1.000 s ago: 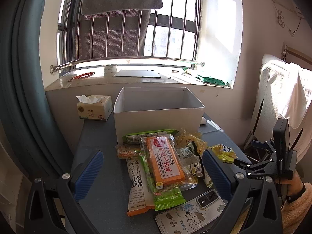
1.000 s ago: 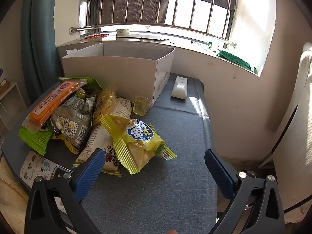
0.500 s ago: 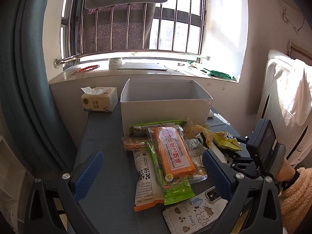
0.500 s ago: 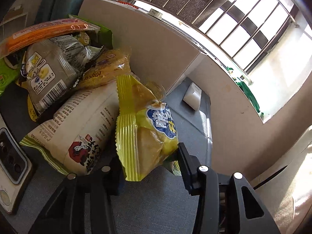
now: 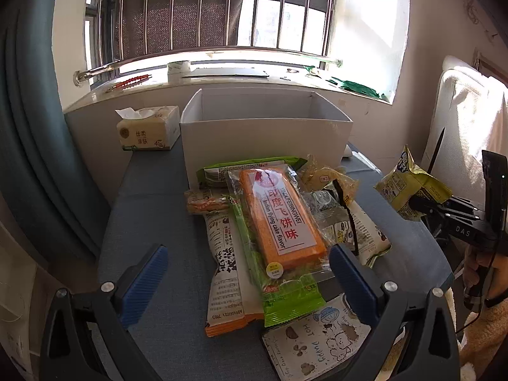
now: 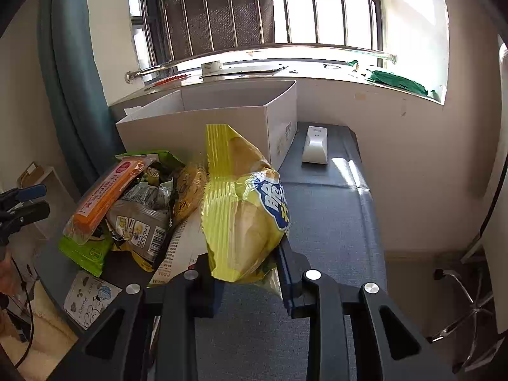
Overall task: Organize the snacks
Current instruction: 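Grasp the yellow chip bag with the right gripper while the left grasps the orange biscuit pack, then carry both packs into the white box and open both grippers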
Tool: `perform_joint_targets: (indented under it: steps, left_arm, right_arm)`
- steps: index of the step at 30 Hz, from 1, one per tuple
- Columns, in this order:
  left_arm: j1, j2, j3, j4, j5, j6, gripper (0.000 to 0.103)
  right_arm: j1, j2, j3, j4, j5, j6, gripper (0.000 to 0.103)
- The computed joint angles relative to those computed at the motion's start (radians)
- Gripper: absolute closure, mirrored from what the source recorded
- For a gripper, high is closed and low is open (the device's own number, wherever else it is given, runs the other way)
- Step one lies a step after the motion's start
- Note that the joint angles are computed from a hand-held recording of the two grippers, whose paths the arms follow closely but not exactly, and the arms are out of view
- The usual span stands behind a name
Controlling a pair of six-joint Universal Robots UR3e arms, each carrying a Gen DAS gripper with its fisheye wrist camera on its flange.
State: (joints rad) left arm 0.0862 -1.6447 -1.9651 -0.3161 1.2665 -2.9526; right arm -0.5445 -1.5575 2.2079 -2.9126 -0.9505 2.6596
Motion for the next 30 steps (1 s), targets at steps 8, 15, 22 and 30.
perform_joint_targets:
  steps: [8, 15, 22, 30]
  left_arm:
    - [-0.207, -0.293, 0.364, -0.163, 0.238, -0.087, 0.000]
    - [-0.194, -0.348, 0.414, -0.216, 0.206, -0.097, 0.017]
    - [-0.097, -0.229, 0.274, -0.156, 0.061, -0.068, 0.070]
    - [0.006, -0.153, 0.177, -0.152, -0.094, -0.034, 0.089]
  right_arm:
    - [-0.089, -0.139, 0.103, -0.003, 0.140, 0.081, 0.073]
    - [-0.147, -0.217, 0.147, 0.104, 0.243, 0.044, 0.074]
    - [-0.186, -0.224, 0.135, 0.216, 0.334, 0.030, 0.074]
    - [-0.159, -0.220, 0.112, 0.183, 0.320, 0.063, 0.074]
